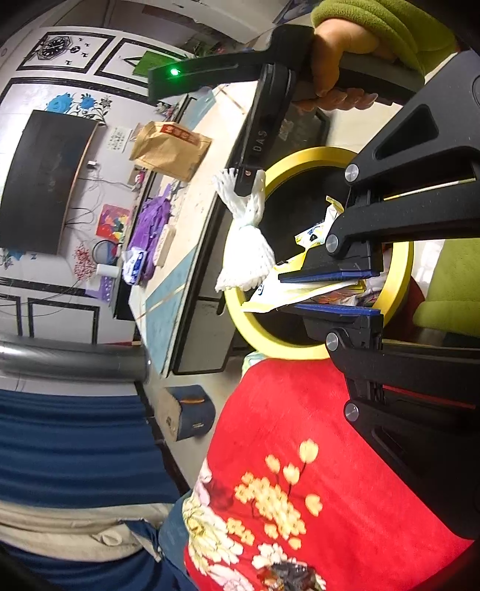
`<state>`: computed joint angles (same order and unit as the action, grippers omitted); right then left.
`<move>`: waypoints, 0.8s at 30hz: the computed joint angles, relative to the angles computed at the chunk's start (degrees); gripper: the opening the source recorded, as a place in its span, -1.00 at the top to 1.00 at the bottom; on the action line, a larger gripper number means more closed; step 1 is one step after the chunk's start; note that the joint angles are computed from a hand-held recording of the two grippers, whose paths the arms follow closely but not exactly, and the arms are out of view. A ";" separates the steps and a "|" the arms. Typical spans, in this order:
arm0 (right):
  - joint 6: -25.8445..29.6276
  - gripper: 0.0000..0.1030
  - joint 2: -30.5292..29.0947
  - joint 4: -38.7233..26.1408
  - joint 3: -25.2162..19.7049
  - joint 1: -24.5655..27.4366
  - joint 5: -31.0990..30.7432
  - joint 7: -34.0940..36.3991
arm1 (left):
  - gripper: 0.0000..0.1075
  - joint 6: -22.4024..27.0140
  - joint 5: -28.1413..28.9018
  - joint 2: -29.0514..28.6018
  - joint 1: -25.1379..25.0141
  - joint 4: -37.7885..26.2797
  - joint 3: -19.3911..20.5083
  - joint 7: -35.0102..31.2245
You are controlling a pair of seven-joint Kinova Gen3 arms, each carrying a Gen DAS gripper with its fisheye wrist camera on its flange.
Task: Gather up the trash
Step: 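Carry the yellow bag and white mesh cloth over the yellow-rimmed bin with both tools, then open both tools to drop the yellow bag and mesh cloth into the bin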
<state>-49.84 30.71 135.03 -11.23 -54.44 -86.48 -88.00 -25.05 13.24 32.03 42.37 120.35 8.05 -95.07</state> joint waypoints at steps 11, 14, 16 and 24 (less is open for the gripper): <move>1.19 0.36 0.14 1.87 0.81 0.52 2.80 -6.11 | 0.16 2.43 -2.69 2.16 -2.57 -2.85 1.45 2.64; 0.41 0.13 0.17 2.25 1.12 -0.16 2.24 -7.65 | -0.05 1.65 -2.93 1.64 -3.17 -2.03 1.73 4.04; -0.06 0.06 0.15 2.57 1.14 -0.47 2.16 -8.42 | -0.36 0.40 -3.06 1.00 -3.89 -0.94 2.07 5.36; -4.54 -0.10 -0.87 1.98 0.40 -3.41 0.10 -6.52 | -0.71 -5.13 2.34 -2.55 -1.15 3.73 -0.98 4.84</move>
